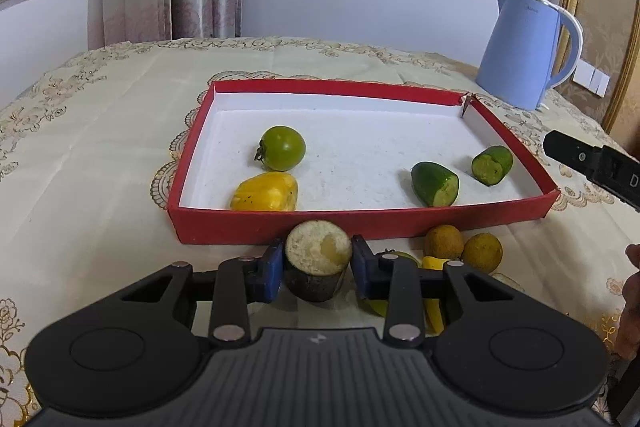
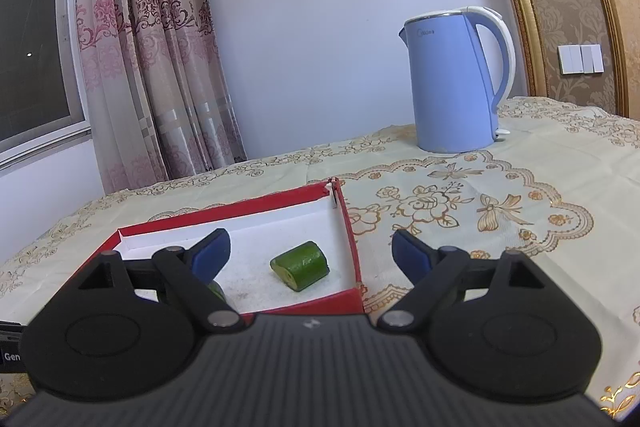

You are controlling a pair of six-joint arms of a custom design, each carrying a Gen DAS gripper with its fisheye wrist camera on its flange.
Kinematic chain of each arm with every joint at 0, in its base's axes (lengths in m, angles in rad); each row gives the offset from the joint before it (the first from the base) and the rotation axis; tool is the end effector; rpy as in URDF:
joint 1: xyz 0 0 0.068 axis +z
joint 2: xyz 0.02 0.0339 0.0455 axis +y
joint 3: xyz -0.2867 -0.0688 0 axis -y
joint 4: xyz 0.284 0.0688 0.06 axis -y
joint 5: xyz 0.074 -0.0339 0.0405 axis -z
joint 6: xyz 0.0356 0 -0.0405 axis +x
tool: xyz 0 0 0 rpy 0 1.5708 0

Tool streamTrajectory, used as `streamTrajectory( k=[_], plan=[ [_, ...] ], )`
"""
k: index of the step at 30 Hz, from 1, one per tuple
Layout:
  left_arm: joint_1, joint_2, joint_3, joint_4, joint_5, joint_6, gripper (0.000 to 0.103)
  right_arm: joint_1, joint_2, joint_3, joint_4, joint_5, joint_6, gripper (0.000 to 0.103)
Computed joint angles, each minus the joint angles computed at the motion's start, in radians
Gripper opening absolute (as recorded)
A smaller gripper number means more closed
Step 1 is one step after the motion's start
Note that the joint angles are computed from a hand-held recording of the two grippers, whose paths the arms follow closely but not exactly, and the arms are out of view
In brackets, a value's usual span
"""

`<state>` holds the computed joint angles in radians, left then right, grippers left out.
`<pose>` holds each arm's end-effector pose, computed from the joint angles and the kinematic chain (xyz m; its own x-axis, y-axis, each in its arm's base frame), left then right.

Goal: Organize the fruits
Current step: 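Lift the eggplant slice with the left gripper while the right gripper grasps another eggplant slice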

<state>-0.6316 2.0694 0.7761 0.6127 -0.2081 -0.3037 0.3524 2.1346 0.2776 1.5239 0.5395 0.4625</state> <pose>0.3088 -0.2168 0.0401 -0.6186 0.0900 -0.7805 0.2757 0.9551 -0.1084 0.2404 0.0689 0.0323 -0.2035 0.3331 -0.9207 0.2797 0.9210 0.2713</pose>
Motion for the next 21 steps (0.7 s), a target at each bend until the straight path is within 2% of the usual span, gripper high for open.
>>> streamTrajectory(
  k=[15, 19, 21],
  plan=[
    [0.014, -0.006, -0.072, 0.122, 0.030, 0.032, 0.033, -0.001, -0.004, 0.000, -0.004, 0.000, 0.005, 0.087],
    [0.023, -0.019, -0.104, 0.153, 0.031, 0.042, 0.033, -0.003, -0.030, -0.019, -0.026, -0.035, -0.003, 0.087],
    [0.033, -0.026, -0.115, 0.162, 0.044, 0.040, 0.033, 0.011, -0.058, -0.050, -0.038, -0.086, -0.027, 0.085]
  ],
)
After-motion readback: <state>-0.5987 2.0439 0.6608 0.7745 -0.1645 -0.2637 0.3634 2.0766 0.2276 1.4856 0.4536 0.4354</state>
